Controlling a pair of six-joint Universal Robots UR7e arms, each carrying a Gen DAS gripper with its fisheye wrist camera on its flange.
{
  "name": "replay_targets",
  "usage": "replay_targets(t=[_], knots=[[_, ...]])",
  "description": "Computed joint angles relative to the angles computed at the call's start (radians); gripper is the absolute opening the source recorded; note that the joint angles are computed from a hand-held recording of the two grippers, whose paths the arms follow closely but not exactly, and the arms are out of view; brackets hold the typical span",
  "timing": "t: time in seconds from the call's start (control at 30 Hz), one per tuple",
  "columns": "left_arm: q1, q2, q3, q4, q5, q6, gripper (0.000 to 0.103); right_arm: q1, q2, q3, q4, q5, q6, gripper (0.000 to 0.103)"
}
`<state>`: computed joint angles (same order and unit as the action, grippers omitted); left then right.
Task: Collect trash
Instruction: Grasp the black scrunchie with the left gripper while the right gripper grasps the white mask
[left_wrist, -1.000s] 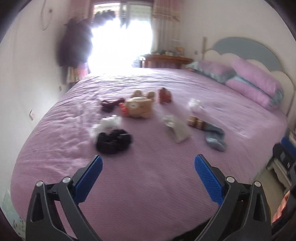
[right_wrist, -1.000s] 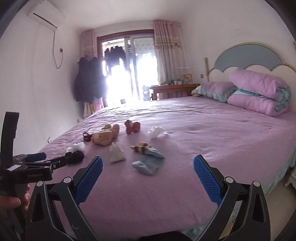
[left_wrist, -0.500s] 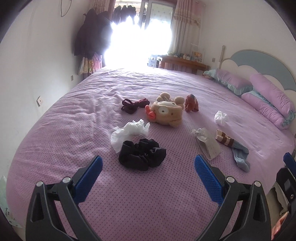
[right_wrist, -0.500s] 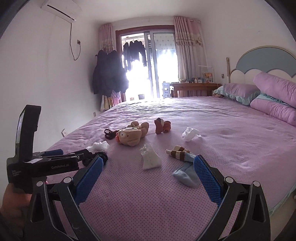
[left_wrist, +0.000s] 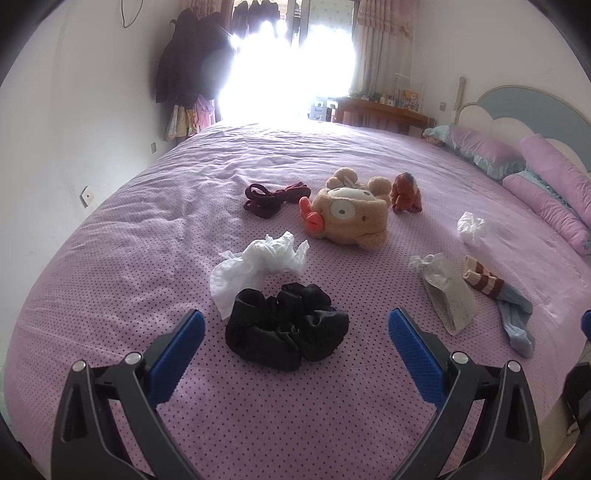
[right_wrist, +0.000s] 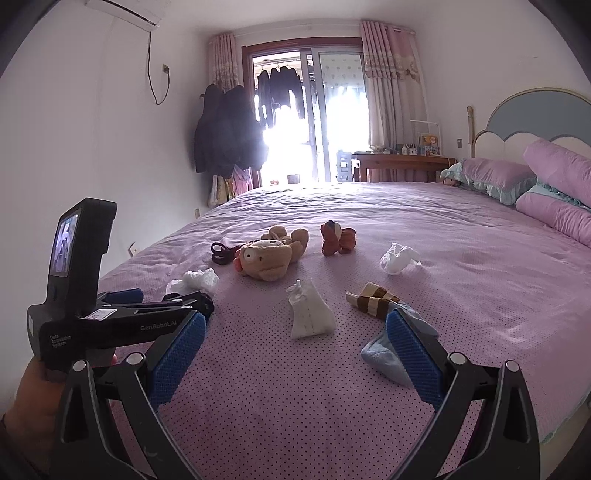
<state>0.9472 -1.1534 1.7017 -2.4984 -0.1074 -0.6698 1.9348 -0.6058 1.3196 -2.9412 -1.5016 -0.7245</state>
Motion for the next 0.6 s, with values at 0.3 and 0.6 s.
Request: replay_targets(t=[0.3,0.6], knots=[[0.045,0.011,-0.044,0.110,-0.049,-0.103,0.076,-0.011,0.014,-0.034,0.039,0.006,0.029,0.095],[0.074,-0.001,-0.041,0.039,-0.098,-0.093,0.026,-0.019,0.030,-0.063,0.092,0.018,0.061,0.095]])
